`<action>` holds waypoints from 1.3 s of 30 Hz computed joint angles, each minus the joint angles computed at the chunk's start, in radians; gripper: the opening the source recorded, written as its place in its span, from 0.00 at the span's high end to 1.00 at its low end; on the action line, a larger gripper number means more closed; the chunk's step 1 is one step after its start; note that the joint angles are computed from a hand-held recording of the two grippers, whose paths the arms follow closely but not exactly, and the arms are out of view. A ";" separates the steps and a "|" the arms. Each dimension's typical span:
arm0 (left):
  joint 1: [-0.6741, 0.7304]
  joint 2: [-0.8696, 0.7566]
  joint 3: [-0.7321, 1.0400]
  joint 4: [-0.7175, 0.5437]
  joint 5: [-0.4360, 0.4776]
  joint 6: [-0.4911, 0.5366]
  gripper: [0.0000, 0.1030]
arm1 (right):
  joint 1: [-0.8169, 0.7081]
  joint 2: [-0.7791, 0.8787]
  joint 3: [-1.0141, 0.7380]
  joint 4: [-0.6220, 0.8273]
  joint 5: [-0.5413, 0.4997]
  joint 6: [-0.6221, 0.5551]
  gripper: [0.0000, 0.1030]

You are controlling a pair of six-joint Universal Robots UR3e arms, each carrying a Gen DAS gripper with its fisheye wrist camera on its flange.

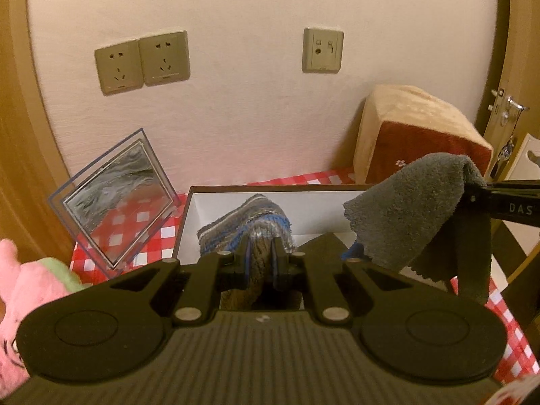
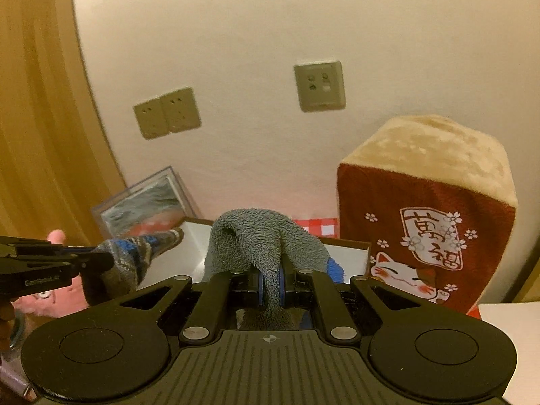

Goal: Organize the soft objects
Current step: 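Carry towel and sock over the box and open both tools to drop them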

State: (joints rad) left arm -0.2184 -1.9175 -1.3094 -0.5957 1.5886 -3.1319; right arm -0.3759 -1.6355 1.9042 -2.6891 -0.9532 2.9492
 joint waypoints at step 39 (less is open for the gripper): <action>0.056 -0.084 0.083 -0.118 -0.075 0.007 0.59 | 0.105 0.247 -0.073 -0.209 -0.157 0.137 0.21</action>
State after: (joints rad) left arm -0.1628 -2.0018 -1.2265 -0.7142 1.5131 -3.1249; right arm -0.2714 -1.3883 1.8310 -2.8980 -1.1097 3.0864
